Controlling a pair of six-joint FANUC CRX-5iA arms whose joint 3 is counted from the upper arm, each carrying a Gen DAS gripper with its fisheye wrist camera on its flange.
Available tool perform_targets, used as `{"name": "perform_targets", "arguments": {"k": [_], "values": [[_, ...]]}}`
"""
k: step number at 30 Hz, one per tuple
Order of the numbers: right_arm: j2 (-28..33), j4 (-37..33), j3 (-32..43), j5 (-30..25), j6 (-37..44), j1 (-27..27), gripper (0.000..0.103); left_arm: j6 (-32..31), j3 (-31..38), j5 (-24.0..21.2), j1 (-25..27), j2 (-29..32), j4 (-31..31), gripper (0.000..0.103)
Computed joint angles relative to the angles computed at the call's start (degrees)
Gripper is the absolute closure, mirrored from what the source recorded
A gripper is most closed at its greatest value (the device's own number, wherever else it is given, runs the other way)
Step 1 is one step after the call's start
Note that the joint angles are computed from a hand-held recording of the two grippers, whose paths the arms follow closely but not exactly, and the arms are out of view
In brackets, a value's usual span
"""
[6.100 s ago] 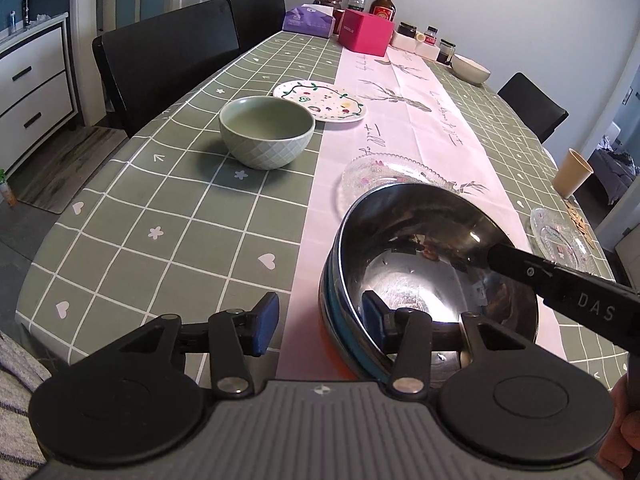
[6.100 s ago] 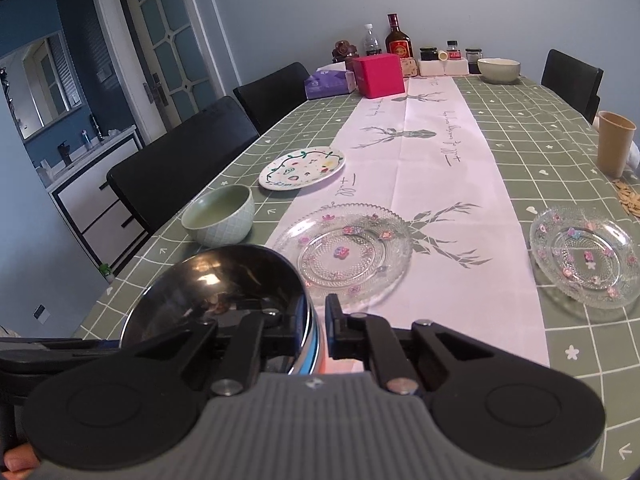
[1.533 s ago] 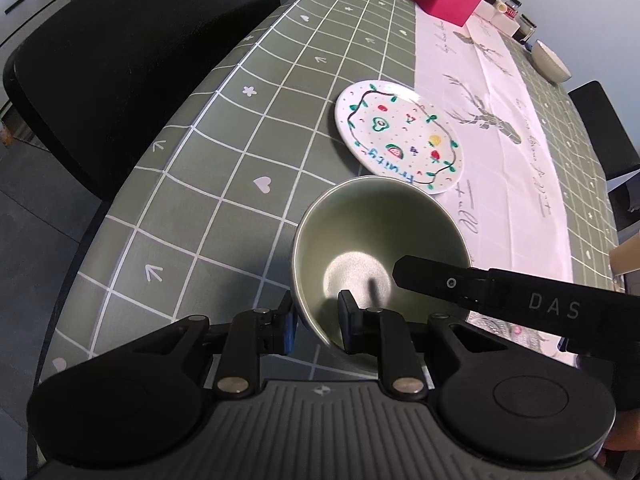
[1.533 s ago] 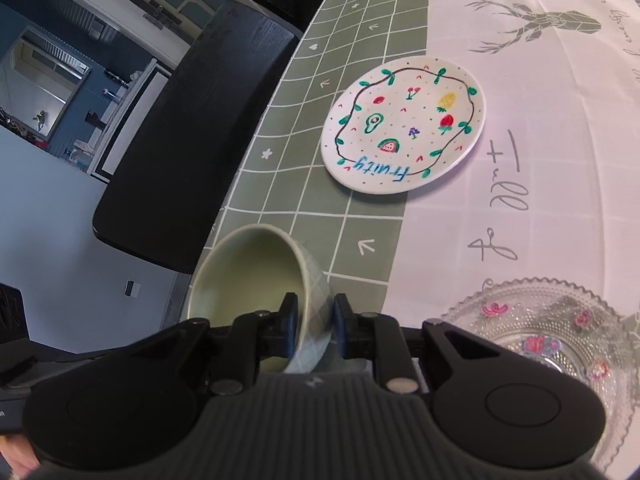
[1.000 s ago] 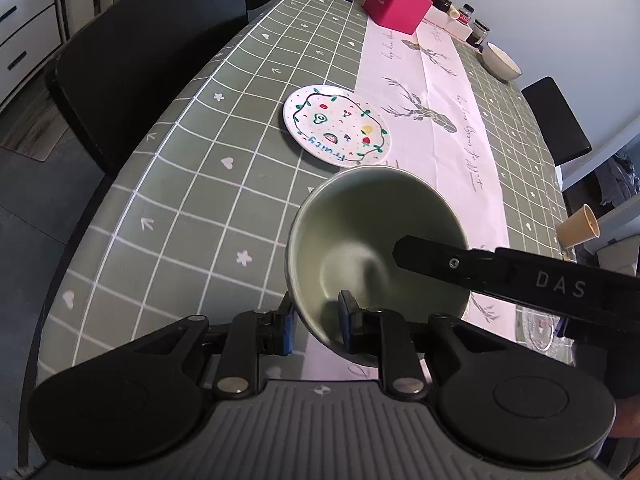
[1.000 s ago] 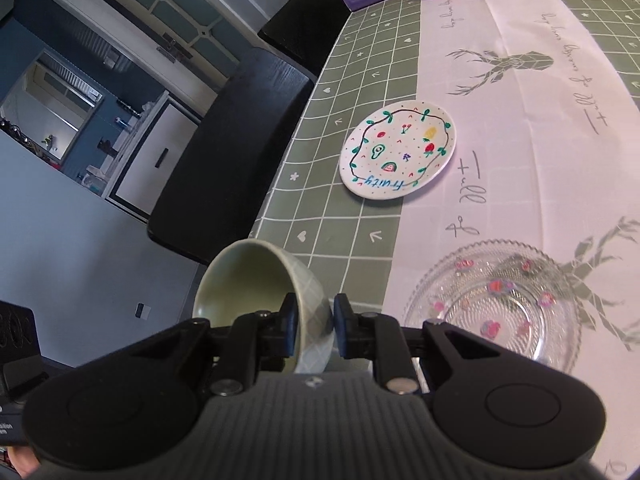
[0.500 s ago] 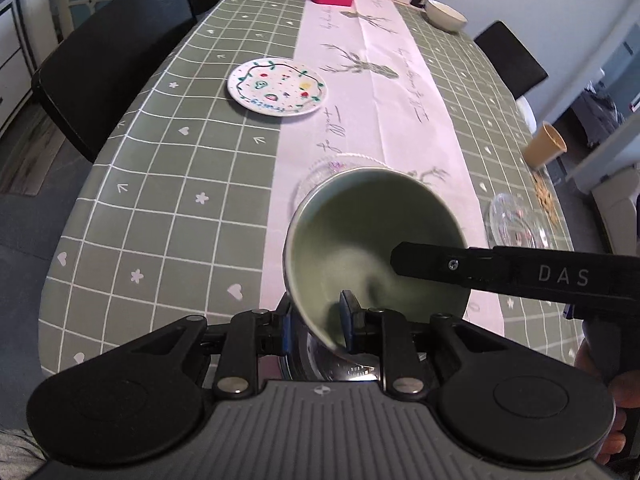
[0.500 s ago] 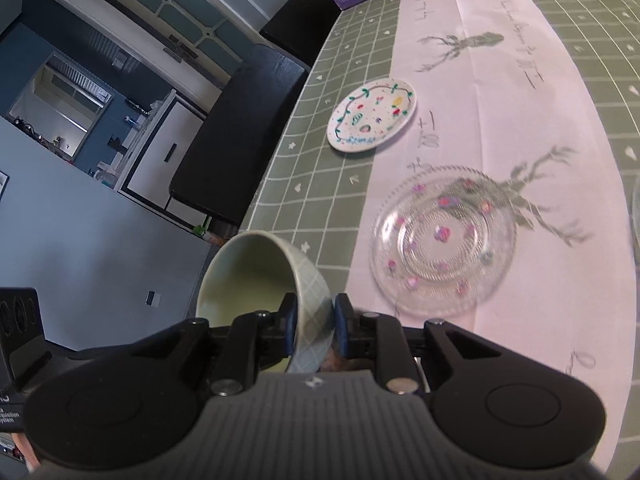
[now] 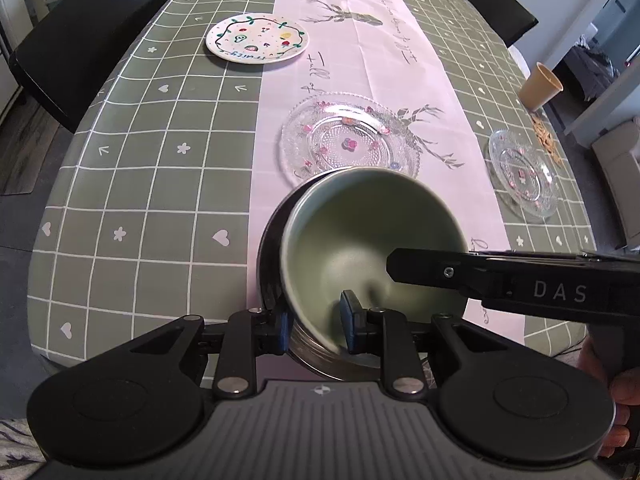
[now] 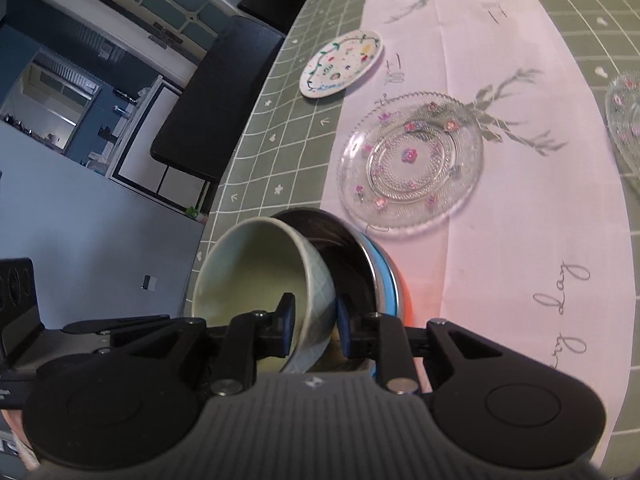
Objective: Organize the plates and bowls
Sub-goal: 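Carry the green bowl with both grippers and lower it into the steel bowls, then open both grippers and release the green bowl in the stack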
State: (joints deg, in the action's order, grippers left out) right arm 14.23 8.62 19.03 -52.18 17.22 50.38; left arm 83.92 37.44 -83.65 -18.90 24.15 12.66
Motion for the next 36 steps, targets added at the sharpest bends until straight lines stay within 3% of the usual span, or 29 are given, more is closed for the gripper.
{"name": "perform_targets", "arguments": {"k": [5,9,12,19,24,29,33,36], "values": [[0.68,1.61,0.84,-1.17,1.75,0.59,0.075,-1.60,0.88,-0.82,-0.56,0.51,-0.34,0.065],[0.19,3.28,-0.88,0.55,0.18,0.89,0.073,-4.71,0.18,1.03,-1.86,-0.55,-3.14,0.057],[0.19,6.33,-2.41,0.86,-2.34,1.64,0.088,-6.19,-1.54,3.69,-2.71,-1.93,-4.89,0.047],[-0.10,8.96,-4.36,2.70,-3.52,2.19,0.090,-8.57,-2.16,4.34,-2.56,-2.61,-4.81,0.047],[-0.93,6.69,-5.22,4.04,-5.47,1.58,0.094,-19.86,-1.32,2.61,-1.38,-2.27,-2.51,0.047],[-1.33,5.41,-5.45,4.75,-5.82,1.37,0.094,-23.16,-1.56,2.25,-0.94,-2.38,-1.44,0.047],[-2.29,-0.46,-5.67,6.48,-4.08,0.03,0.097,-37.94,-6.77,7.43,0.03,-6.47,-0.87,0.045],[-1.72,1.41,-5.03,4.66,-4.61,0.61,0.091,-35.40,-5.54,7.41,1.64,-5.76,1.02,0.044]]}}
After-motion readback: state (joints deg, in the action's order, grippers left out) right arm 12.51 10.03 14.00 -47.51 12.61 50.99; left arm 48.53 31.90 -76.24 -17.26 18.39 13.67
